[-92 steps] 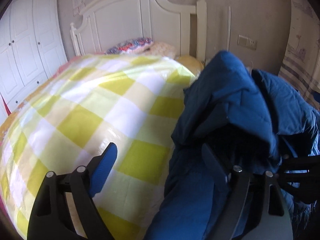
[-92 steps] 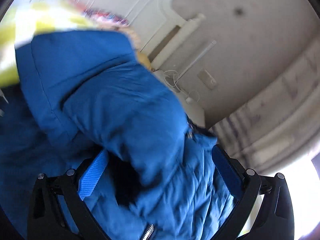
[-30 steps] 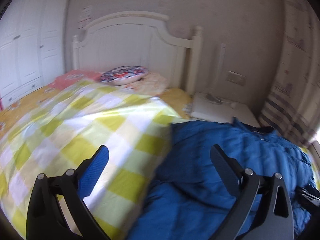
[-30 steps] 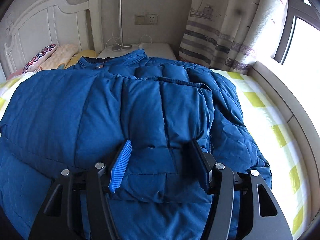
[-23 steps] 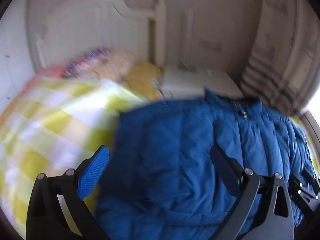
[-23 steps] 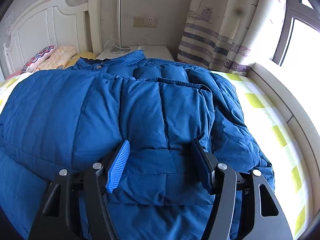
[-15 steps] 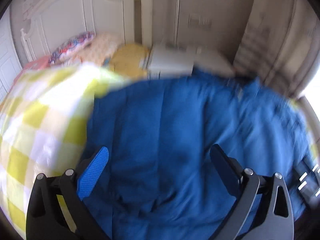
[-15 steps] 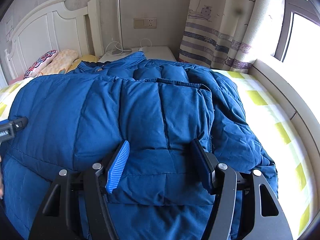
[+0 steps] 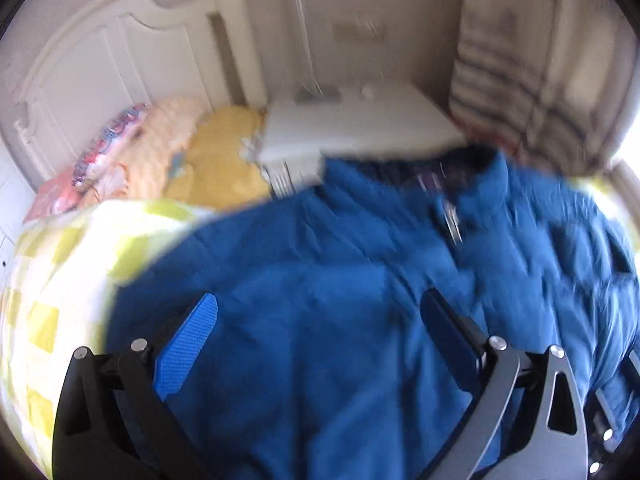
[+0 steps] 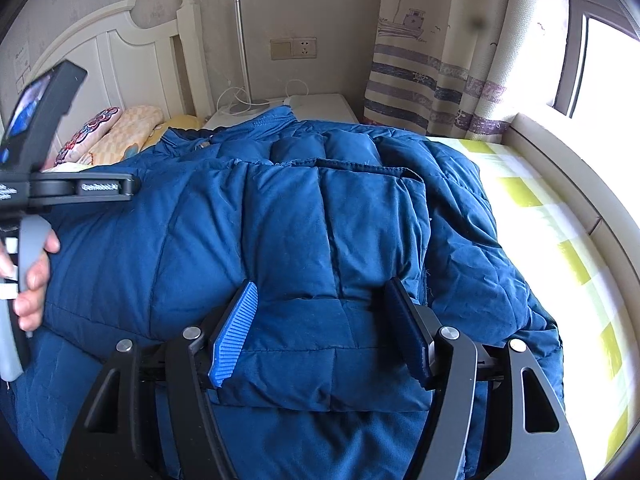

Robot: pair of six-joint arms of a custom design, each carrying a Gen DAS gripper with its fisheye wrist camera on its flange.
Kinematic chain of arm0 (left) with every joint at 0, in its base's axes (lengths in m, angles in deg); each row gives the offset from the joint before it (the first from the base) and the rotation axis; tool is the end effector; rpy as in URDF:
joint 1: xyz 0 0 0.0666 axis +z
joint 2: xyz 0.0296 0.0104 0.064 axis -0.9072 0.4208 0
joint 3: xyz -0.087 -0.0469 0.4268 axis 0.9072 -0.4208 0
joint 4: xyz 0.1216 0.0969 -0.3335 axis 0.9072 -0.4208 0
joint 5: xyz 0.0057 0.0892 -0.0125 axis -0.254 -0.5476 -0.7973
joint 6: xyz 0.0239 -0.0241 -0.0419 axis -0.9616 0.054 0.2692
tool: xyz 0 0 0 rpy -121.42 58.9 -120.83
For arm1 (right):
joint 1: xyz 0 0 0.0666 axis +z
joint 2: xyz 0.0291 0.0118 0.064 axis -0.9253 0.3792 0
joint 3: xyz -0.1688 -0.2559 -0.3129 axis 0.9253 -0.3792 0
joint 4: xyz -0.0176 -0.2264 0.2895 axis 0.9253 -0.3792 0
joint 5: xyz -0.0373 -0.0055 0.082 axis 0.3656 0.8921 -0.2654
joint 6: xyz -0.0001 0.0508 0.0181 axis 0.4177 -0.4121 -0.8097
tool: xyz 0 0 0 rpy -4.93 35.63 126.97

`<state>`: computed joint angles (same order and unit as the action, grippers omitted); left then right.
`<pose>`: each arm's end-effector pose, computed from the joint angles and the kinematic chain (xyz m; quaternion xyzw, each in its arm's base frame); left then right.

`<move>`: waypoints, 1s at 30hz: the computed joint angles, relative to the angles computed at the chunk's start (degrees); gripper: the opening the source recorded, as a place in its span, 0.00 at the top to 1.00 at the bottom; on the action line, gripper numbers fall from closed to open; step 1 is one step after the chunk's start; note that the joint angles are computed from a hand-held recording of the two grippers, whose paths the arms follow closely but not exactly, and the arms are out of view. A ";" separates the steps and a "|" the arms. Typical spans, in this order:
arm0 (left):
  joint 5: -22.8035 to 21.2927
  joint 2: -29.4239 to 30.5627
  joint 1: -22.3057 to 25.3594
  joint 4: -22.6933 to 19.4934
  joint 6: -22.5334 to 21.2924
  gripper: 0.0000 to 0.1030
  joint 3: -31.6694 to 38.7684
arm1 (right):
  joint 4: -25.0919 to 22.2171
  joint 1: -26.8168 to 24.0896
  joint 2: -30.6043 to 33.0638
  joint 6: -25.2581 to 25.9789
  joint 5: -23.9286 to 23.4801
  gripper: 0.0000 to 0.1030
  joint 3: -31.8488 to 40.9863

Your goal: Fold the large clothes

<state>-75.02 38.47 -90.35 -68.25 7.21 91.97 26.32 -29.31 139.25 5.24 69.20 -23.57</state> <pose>0.5847 -0.2682 0.3417 0.1708 0.9254 0.0205 0.3378 0.3157 0.2228 0.2606 0.1766 0.9078 -0.0525 0.3768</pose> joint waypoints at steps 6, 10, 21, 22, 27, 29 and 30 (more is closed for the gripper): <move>7.17 5.75 6.39 -9.05 5.37 0.02 7.35 | 0.01 0.09 0.18 0.13 -0.01 0.36 0.14; 6.06 1.76 6.07 -3.33 1.85 0.03 1.17 | -0.30 0.28 0.51 0.30 0.18 0.35 0.50; 4.04 -11.62 4.25 6.05 0.27 0.02 -20.52 | 0.08 0.22 0.48 0.29 0.00 0.34 0.37; 4.37 -12.16 4.35 6.23 0.39 0.02 -21.14 | 0.20 0.24 0.46 0.39 -0.04 0.33 0.35; 2.83 -13.72 3.97 11.09 -1.66 0.02 -26.26 | -0.47 0.43 0.94 0.58 0.41 0.31 0.88; 4.04 -13.50 4.36 11.60 -1.16 0.02 -26.71 | -1.01 0.60 1.28 0.80 0.68 0.28 1.26; 4.35 -13.71 4.42 11.45 -0.93 0.02 -26.76 | -1.14 0.66 1.43 1.13 0.58 0.27 1.44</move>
